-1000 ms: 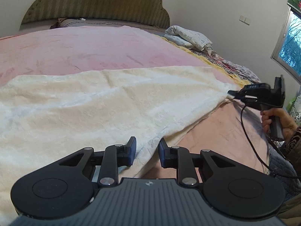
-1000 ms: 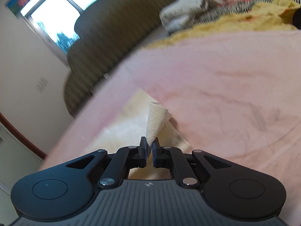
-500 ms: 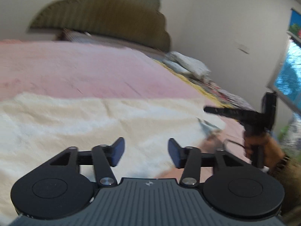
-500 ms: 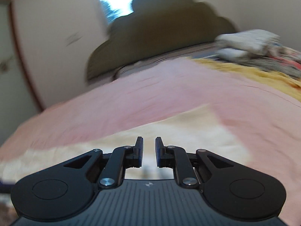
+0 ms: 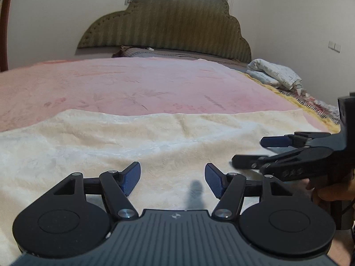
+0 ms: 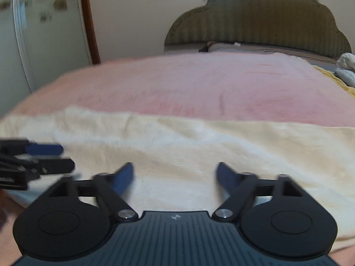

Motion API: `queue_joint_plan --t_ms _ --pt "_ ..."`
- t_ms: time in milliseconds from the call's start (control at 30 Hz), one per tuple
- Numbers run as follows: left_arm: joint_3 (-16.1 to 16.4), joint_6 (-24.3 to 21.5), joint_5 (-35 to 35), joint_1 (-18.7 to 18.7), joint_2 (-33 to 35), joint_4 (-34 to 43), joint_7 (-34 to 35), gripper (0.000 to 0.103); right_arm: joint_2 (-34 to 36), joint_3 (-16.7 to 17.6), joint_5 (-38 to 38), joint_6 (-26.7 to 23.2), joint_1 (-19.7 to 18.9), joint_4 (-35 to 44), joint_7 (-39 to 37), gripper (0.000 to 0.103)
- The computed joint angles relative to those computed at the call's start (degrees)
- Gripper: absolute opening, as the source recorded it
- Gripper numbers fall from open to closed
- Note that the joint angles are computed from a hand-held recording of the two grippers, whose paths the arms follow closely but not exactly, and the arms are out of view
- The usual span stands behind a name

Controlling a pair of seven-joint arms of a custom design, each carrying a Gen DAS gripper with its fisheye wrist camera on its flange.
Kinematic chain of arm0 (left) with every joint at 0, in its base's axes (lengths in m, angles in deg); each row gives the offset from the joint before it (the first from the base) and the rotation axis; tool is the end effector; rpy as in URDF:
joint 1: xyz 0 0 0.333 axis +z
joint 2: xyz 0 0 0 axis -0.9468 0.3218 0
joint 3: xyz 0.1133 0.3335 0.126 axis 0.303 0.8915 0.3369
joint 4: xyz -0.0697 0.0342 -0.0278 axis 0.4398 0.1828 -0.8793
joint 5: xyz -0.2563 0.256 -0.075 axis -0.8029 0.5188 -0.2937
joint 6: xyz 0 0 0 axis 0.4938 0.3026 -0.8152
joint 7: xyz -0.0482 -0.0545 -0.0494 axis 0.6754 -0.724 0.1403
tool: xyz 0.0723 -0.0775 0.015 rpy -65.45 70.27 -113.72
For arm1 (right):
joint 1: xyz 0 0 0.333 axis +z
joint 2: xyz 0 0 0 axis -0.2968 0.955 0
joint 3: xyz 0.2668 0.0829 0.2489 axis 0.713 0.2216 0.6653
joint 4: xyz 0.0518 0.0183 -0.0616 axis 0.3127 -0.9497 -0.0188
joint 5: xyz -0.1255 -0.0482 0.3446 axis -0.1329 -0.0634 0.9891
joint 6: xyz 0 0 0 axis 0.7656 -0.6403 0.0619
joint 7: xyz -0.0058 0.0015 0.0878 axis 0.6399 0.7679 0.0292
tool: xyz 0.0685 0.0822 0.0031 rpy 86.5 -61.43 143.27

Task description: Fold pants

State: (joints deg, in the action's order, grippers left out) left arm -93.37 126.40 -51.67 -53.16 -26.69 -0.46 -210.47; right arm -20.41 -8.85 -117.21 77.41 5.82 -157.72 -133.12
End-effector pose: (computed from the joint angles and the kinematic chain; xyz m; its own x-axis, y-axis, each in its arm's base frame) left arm 0.7670 0.0084 0.3468 -0.7772 -0.6196 0.1095 -0.4005 0.3530 -0.8456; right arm 0.6406 0.2446 0.3840 -0.2477 -0.9622 -0.1131 -0.5565 0.2368 -0.7964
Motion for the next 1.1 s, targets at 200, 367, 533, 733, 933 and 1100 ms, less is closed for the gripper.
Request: queue_joint_plan --t_ms 200,367,533,733,933,1100 --pt "-0.59 2.47 -1.95 0.13 -0.04 -1.06 3.39 0.079 1.93 -0.40 6.73 -6.78 2.88 2.00 -9.46 0.103" --pt "0.31 1.50 0.05 -0.64 0.52 -0.03 0.41 0.084 1.79 -1.51 6.05 -3.52 2.54 1.28 -7.09 0.103" --pt "-0.46 3.59 0.27 -0.49 0.13 -1.05 1.47 0.088 1.88 -1.88 6.28 -3.33 2.72 1.39 -7.27 0.103" --pt "-0.26 3.03 1.80 -0.61 0.62 -0.26 -1.02 0.090 1.61 -1.97 6.14 -3.34 2.82 1.05 -7.15 0.103" --pt "-0.91 3.57 1.97 -0.27 0.51 -0.70 -0.95 0.090 1.61 -1.93 6.09 -3.34 2.78 1.06 -7.11 0.103" --pt "-1.05 3.52 2.13 -0.19 0.47 -0.81 -1.09 0.091 1.60 -1.91 6.07 -3.34 2.76 1.04 -7.10 0.103"
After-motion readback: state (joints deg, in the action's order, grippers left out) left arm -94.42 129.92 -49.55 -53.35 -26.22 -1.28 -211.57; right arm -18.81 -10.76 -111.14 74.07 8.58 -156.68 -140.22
